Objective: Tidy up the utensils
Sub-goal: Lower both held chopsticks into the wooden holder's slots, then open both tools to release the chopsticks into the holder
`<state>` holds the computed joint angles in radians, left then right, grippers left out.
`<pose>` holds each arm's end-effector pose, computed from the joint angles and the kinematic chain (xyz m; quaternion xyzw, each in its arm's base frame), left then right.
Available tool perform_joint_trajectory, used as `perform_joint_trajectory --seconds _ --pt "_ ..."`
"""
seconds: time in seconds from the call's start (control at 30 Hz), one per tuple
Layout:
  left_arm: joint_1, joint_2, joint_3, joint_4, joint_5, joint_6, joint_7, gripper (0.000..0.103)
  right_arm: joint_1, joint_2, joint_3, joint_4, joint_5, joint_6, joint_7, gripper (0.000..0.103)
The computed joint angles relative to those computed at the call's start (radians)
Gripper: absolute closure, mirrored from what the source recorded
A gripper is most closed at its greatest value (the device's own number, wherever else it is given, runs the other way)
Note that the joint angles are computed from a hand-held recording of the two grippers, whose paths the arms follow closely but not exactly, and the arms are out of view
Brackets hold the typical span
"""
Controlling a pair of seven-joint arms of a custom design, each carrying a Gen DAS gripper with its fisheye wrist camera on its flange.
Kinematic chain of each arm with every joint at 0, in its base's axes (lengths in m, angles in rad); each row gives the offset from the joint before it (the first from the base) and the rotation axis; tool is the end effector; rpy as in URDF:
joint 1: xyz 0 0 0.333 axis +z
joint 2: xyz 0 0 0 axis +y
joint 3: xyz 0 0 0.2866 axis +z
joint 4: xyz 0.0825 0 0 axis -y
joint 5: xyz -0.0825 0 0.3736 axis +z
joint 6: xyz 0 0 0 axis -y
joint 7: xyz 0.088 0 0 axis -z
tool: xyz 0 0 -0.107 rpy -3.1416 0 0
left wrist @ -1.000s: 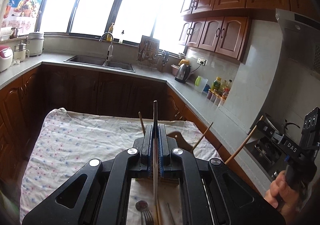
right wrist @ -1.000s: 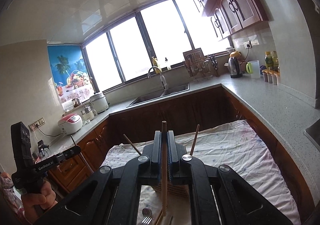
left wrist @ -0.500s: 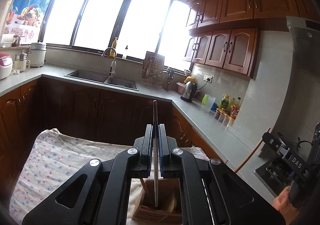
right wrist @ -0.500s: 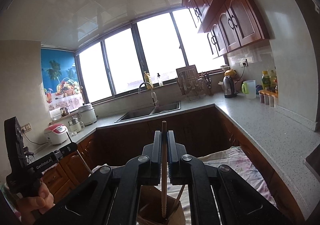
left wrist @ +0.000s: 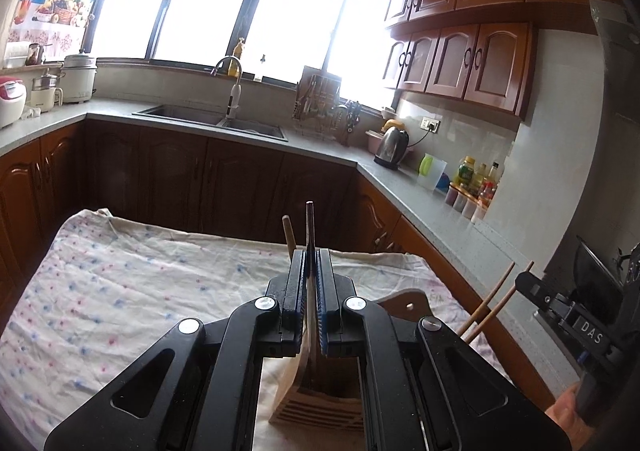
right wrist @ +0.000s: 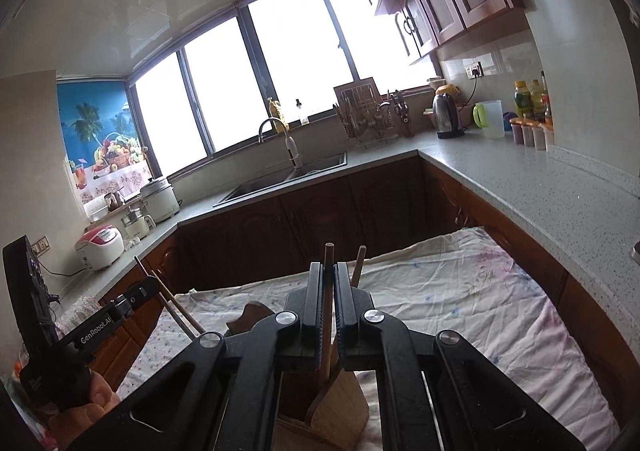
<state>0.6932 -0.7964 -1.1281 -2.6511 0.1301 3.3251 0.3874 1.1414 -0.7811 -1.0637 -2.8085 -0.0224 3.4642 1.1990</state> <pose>0.3918 -0.2296 0.4436 -0.6731 0.4824 -0.4462 0.3393 0.4121 0.0262 0.4272 -0.6395 0.5158 -0.1962 0.5352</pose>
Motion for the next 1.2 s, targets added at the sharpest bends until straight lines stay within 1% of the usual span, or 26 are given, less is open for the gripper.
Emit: perform_joint_trajectory --seconds 0.03,0.07,0.13,0.2,0.4,0.53,0.57,0.63,0.67,0.7,0.73,0.77,0.8,0.83,0.87,0.9,0.93,1.0,1.07,1.2 --pt "0.004 0.02 -0.002 0.006 0.005 -0.002 0.005 0.099 0.006 0.0 -0.008 -0.007 -0.003 0.019 -0.004 0.098" --pt "0.008 0.039 -0.005 0.011 0.01 -0.001 0.009 0.099 -0.001 0.006 -0.001 -0.009 -0.003 0.023 -0.001 0.098" --pt "0.011 0.063 -0.011 0.013 0.012 -0.002 0.012 0.098 -0.008 0.005 0.005 -0.003 -0.005 0.005 0.01 0.098" --pt "0.015 0.063 -0.017 0.014 0.01 -0.002 0.011 0.098 -0.012 0.008 0.009 0.002 -0.004 -0.005 0.011 0.098" --pt "0.002 0.072 -0.008 0.02 0.02 -0.025 0.015 0.098 -0.017 0.014 0.024 0.008 0.012 -0.02 0.012 0.098" --pt "-0.018 0.088 0.016 0.029 0.036 -0.051 0.021 0.098 -0.014 0.011 0.022 0.013 0.015 -0.032 0.002 0.095" --pt "-0.026 0.099 0.029 0.033 0.042 -0.06 0.025 0.098 -0.01 0.005 0.018 0.016 0.015 -0.043 -0.005 0.093" --pt "-0.061 0.121 0.064 0.027 0.051 -0.067 0.028 0.095 -0.015 0.007 0.029 0.012 0.025 -0.04 -0.014 0.09" --pt "-0.079 0.126 0.081 0.021 0.055 -0.065 0.029 0.094 -0.02 0.0 0.033 0.008 0.026 -0.04 -0.019 0.085" --pt "-0.1 0.123 0.098 0.016 0.057 -0.073 0.032 0.089 -0.026 -0.012 0.037 0.002 0.026 -0.041 -0.023 0.074" --pt "-0.12 0.111 0.11 0.006 0.058 -0.082 0.029 0.075 -0.029 -0.036 0.032 -0.006 0.023 -0.042 -0.032 0.066" --pt "-0.139 0.094 0.123 -0.006 0.057 -0.089 0.023 0.066 -0.035 -0.059 0.032 -0.015 0.023 -0.041 -0.039 0.051" --pt "-0.16 0.071 0.135 -0.021 0.055 -0.098 0.012 0.05 -0.045 -0.088 0.033 -0.027 0.022 -0.041 -0.048 0.045" --pt "-0.18 0.045 0.144 -0.036 0.054 -0.112 0.0 0.038 -0.057 -0.113 0.037 -0.04 0.023 -0.038 -0.056 0.043" --pt "-0.202 0.022 0.156 -0.049 0.056 -0.131 -0.01 0.034 -0.073 -0.135 0.044 -0.054 0.024 -0.033 -0.064 0.032" --pt "-0.226 0.003 0.172 -0.062 0.061 -0.151 -0.019 0.027 -0.09 -0.154 0.054 -0.067 0.027 -0.03 -0.069 0.022" --pt "-0.255 -0.014 0.191 -0.077 0.068 -0.17 -0.029 0.021 -0.106 -0.18 0.057 -0.083 0.025 -0.031 -0.077 0.018" --pt "-0.31 -0.048 0.229 -0.113 0.079 -0.201 -0.053 0.014 -0.144 -0.229 0.064 -0.113 0.027 -0.037 -0.094 0.006" --pt "-0.368 -0.079 0.266 -0.151 0.09 -0.226 -0.076 0.014 -0.188 -0.266 0.08 -0.139 0.039 -0.062 -0.108 0.0" --pt "-0.496 -0.113 0.35 -0.219 0.114 -0.286 -0.103 0.013 -0.283 -0.31 0.125 -0.18 0.093 -0.144 -0.132 0.0"
